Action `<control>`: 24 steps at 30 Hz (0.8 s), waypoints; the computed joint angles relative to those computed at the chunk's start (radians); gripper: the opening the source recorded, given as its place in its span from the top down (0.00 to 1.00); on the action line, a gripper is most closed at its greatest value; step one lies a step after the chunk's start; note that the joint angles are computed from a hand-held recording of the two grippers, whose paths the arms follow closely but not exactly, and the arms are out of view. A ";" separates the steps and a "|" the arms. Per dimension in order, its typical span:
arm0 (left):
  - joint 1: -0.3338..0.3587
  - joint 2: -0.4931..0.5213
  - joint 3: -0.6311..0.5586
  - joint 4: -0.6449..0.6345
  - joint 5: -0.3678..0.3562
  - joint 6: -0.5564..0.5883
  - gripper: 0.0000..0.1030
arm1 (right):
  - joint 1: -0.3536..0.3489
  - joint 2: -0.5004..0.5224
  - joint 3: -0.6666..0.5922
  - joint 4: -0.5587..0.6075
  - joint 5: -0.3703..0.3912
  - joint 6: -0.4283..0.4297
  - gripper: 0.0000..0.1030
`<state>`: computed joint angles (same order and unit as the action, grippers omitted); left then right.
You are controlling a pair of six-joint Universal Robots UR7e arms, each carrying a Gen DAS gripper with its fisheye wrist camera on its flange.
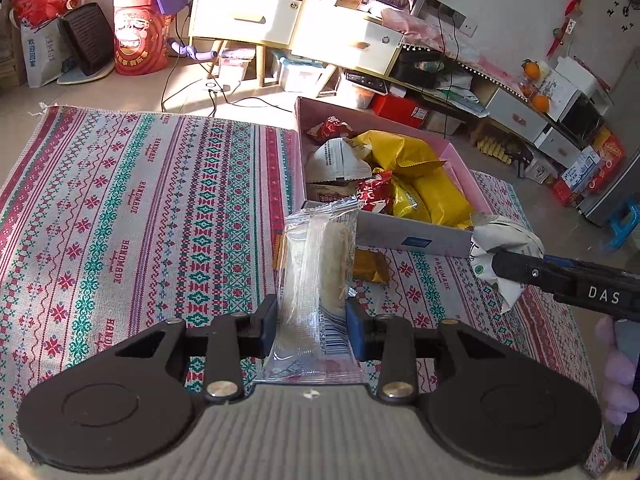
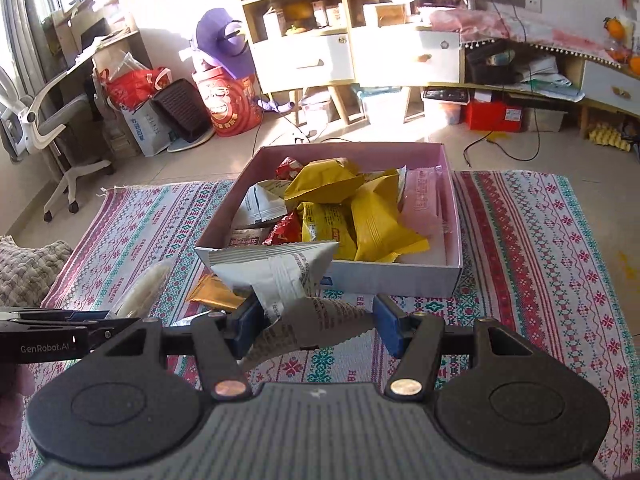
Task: Organize snacks
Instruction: 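Lift both held snacks and carry them over the pink box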
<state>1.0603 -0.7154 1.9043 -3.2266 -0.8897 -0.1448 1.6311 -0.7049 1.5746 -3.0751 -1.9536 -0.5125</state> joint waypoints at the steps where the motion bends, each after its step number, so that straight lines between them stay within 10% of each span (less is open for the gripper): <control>1: -0.001 0.007 -0.011 0.000 -0.002 0.001 0.60 | -0.003 0.001 -0.007 -0.001 -0.003 0.011 0.45; 24: 0.033 0.262 -0.479 0.113 0.104 0.174 0.60 | -0.058 0.145 -0.285 0.048 -0.059 0.190 0.45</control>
